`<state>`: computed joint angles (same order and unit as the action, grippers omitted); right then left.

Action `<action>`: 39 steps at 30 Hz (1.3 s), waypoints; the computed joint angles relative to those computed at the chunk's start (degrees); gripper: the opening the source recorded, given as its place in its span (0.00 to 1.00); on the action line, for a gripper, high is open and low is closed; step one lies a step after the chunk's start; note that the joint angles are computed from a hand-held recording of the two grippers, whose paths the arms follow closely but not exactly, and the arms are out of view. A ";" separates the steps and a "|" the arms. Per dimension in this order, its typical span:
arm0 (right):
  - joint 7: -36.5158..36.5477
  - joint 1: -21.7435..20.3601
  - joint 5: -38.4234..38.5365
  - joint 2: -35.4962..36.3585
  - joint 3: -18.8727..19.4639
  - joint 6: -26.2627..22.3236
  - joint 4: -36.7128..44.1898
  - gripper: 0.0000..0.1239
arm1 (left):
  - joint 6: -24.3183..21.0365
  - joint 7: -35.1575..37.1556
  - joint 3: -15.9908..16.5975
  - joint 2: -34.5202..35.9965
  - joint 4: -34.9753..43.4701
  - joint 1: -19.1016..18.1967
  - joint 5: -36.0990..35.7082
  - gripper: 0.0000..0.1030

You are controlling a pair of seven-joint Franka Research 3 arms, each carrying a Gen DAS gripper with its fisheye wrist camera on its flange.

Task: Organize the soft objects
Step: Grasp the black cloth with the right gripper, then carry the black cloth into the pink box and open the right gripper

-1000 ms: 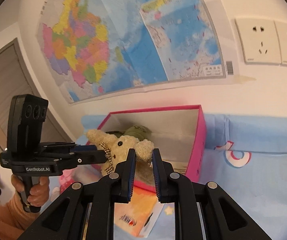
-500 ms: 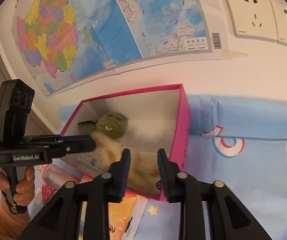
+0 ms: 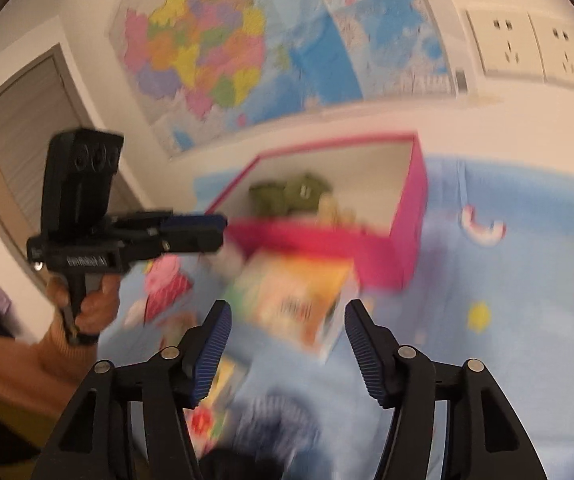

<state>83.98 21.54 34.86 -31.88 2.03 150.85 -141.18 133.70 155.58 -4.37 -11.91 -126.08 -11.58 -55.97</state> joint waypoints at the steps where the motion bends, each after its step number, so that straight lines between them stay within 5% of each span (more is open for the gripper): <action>1: 0.74 0.08 0.14 -1.55 0.22 -1.11 -1.49 0.52 | -0.57 0.71 0.05 -0.80 -1.16 -0.13 -0.19 0.44; 14: 4.78 3.60 0.90 -8.99 3.61 -6.72 -9.34 0.61 | -4.98 -0.63 0.86 -4.50 -9.12 -1.30 2.84 0.44; 18: 6.37 3.68 -0.09 -8.62 3.96 -5.81 -10.29 0.31 | -5.84 -0.40 1.39 -4.78 -9.73 -1.24 2.57 0.44; 21: 7.07 4.03 -0.37 -9.48 3.81 -4.70 -11.08 0.19 | -6.62 0.93 1.79 -5.72 -10.82 -1.40 2.10 0.44; 35: 10.26 2.29 -4.21 -13.42 3.74 1.20 -9.71 0.15 | -20.57 8.25 3.18 -6.74 -9.37 -1.10 -0.76 0.47; 39: 9.27 1.85 -5.62 -10.88 3.13 3.54 -7.07 0.15 | -20.87 8.14 2.23 -5.95 -7.52 -0.67 -2.35 0.52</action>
<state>93.26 23.39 29.24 -42.77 5.15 154.39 -148.25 112.83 163.72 -2.14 -17.86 -133.60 -12.26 -58.33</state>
